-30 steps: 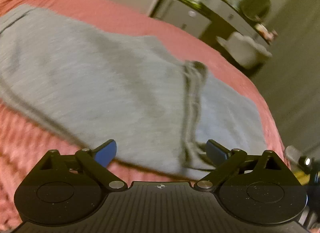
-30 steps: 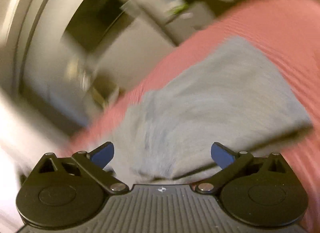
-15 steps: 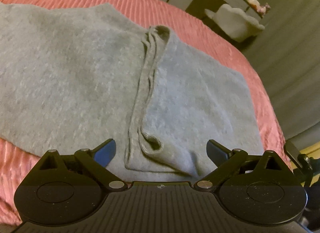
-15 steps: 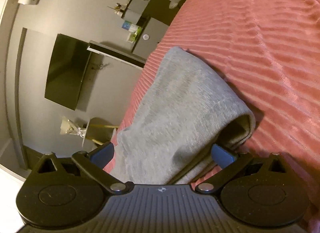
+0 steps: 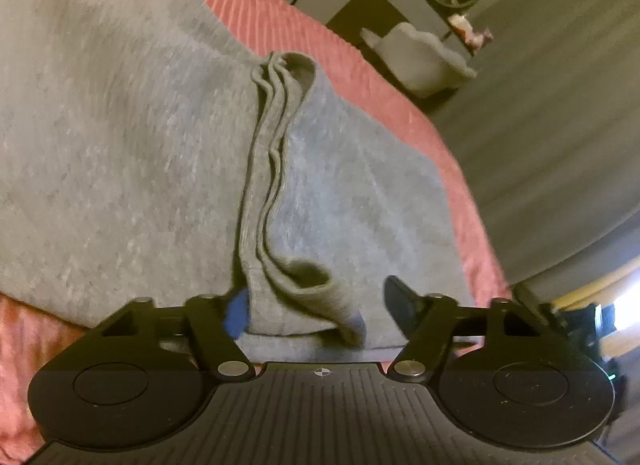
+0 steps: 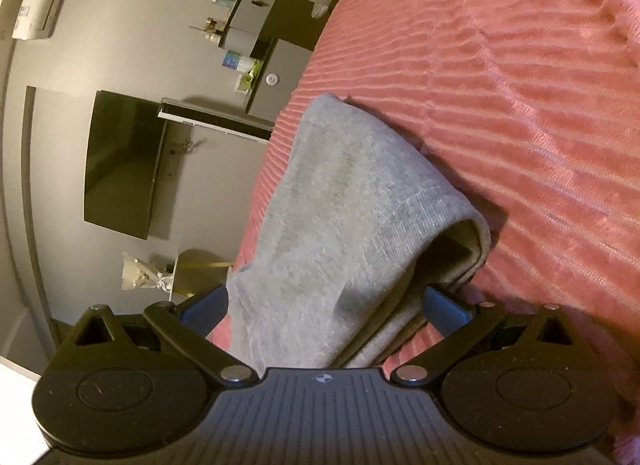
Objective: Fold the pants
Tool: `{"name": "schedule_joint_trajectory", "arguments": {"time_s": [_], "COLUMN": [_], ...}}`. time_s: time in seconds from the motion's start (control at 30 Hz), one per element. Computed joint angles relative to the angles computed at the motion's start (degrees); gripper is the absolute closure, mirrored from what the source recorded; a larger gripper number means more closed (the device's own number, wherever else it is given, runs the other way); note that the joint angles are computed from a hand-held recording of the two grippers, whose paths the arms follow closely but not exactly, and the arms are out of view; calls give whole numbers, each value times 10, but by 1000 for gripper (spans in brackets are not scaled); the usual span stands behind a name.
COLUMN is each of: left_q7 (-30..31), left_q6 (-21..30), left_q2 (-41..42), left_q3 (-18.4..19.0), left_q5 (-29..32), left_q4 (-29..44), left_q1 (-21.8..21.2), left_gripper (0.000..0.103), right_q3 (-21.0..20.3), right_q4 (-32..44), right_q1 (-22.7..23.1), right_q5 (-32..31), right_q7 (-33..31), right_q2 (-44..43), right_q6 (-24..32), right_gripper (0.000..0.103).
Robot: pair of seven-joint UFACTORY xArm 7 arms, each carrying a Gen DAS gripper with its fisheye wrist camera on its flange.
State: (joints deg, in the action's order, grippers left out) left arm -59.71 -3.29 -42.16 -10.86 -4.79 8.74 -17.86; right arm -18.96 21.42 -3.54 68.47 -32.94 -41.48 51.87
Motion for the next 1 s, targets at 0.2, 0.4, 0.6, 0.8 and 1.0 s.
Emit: {"name": "schedule_joint_trajectory", "arguments": {"time_s": [0.2, 0.4, 0.6, 0.8, 1.0], "left_q7": [9, 4, -19, -31, -74], "left_q6": [-51, -74, -38, -22, -30], "left_q2": [9, 15, 53, 26, -49], "left_q3": [8, 10, -28, -84, -176], "left_q5": [3, -1, -9, 15, 25], "left_q4": [-12, -19, 9, 11, -5], "left_q1": [-3, -6, 36, 85, 149], "left_gripper": [54, 54, 43, 76, 80], "right_q3": [-1, -5, 7, 10, -20], "right_q4": [0, 0, 5, 9, 15], "right_q1": [0, -3, -6, -9, -9], "right_q5": [9, 26, 26, 12, 20], "right_q7": [-3, -3, 1, -3, -15], "right_q2": [5, 12, 23, 19, 27], "right_q6": [1, 11, 22, 29, 106], "right_gripper": [0, 0, 0, 0, 0]}}
